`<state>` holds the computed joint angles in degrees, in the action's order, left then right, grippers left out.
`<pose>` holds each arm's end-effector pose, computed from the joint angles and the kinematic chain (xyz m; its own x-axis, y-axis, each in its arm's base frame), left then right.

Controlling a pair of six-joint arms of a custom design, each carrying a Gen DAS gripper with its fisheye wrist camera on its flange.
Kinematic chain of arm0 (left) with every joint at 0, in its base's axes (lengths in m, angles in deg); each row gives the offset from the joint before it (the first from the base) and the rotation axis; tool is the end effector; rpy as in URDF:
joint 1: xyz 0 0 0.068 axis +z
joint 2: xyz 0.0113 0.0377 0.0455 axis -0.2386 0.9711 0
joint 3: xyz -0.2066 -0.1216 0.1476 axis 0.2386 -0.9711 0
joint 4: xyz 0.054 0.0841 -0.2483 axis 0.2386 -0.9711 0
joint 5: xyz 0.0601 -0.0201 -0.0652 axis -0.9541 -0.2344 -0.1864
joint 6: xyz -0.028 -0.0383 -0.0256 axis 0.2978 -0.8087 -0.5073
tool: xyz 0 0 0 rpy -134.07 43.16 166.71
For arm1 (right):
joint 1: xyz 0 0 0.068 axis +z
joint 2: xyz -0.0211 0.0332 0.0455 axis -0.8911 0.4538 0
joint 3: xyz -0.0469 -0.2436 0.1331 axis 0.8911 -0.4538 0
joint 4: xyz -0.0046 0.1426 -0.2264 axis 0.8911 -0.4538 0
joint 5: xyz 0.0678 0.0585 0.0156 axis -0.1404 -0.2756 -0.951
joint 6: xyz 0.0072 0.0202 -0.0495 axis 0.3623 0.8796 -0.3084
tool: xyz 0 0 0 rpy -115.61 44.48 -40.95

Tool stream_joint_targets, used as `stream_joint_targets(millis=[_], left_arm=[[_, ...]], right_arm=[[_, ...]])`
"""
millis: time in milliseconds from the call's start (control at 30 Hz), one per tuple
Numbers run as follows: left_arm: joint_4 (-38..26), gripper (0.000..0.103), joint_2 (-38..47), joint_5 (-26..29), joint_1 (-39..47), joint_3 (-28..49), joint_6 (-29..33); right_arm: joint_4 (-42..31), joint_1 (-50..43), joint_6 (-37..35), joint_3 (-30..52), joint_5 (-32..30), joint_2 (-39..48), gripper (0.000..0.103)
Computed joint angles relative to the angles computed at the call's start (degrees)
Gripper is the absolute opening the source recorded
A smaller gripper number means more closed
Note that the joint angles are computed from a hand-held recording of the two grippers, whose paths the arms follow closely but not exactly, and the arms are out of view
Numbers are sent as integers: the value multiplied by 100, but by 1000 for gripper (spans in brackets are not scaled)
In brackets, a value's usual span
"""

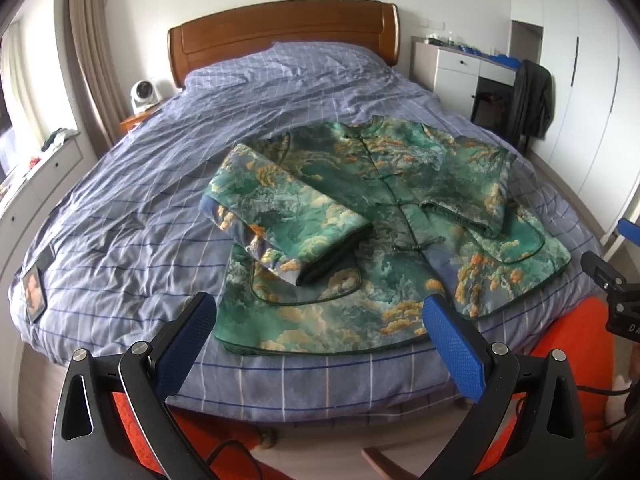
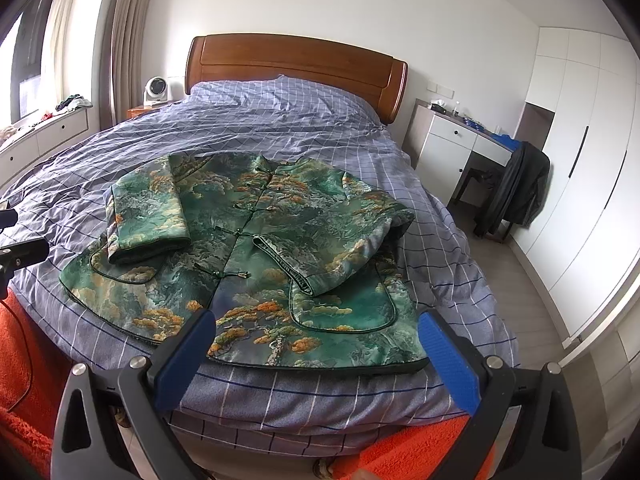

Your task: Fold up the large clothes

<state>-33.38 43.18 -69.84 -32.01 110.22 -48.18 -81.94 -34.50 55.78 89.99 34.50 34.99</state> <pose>0.2745 -0.0831 0.2703 -0.6974 0.0832 -0.7118 0.0829 0.9959 0.0352 0.2127 0.0953 0.2576 -0.6284 -0.1401 -0.7652 0.0282 0.9789 -0.2024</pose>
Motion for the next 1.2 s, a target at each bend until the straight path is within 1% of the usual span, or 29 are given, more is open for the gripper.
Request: stream_joint_targets(millis=[600, 1200], left_arm=[[61, 103, -4, 40, -12, -74, -10], [-8, 103, 30, 112, -3, -20, -29]], right_arm=[[15, 42, 50, -23, 30, 40, 103], [10, 48, 74, 0, 1, 116, 103]])
